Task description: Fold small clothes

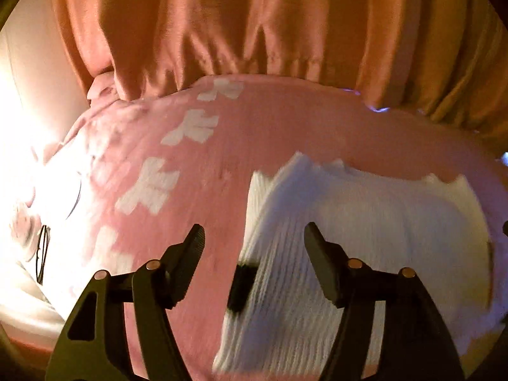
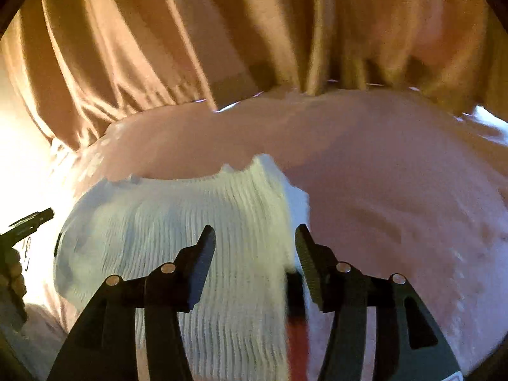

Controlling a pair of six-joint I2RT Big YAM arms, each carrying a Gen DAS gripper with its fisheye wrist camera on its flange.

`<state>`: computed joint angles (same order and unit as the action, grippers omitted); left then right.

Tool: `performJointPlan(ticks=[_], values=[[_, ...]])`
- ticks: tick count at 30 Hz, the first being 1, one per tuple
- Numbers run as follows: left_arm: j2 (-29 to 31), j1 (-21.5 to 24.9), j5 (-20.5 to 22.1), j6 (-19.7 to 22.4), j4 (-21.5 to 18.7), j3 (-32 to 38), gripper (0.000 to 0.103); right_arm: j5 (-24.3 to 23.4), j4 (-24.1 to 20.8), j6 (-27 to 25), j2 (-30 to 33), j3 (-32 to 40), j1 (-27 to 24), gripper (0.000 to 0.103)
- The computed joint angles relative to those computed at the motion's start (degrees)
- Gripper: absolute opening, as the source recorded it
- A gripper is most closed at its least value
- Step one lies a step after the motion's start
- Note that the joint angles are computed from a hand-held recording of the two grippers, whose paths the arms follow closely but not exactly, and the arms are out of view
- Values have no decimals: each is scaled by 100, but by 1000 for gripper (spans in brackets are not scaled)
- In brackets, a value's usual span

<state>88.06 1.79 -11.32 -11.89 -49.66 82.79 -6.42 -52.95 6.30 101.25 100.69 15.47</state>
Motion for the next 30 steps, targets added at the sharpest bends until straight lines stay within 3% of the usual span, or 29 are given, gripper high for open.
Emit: performJointPlan(ticks=[2, 5, 7, 9, 10, 12, 15, 16, 19, 21, 24, 26, 28, 30], values=[[424, -55, -190, -114, -35, 263, 61, 25, -123, 5, 462, 397, 19, 52], [893, -47, -257, -198, -209, 554, 43, 166, -333, -14, 941, 819, 16, 52], [985, 0, -139, -165, -111, 512, 29, 181, -483, -103, 1132, 972, -15, 51], [981, 22, -60, -92, -59, 443, 22, 220, -512, -116, 1243, 1035, -26, 33], [973, -1, -107, -40, -14, 433, 15, 268, -412, -116, 1182, 948, -24, 13], [923, -47, -261, 68, 111, 368, 11, 36, -25, -10, 914, 681, -31, 11], [849, -112, -475, 122, 199, 293, 10, 14, 746, 80, 487, 255, 14, 11], [865, -107, -468, 107, 173, 302, 10, 131, 752, 89, 527, 306, 38, 13], [911, -124, -489, 47, 91, 350, 11, 629, -309, 42, 1198, 1006, 44, 16], [911, -143, -522, 51, 85, 351, 11, 353, -134, 448, 1045, 814, -9, 17], [907, -149, -552, 46, 89, 342, 12, 471, 670, 477, 450, 223, 103, 18], [907, -152, -563, 43, 87, 340, 12, 307, 973, 410, 202, -35, 176, 18], [904, -164, -585, 34, 86, 336, 12, 249, 890, 233, 234, -35, 273, 18], [901, -182, -625, 24, 81, 332, 12, 541, 385, -32, 551, 252, 387, 18]])
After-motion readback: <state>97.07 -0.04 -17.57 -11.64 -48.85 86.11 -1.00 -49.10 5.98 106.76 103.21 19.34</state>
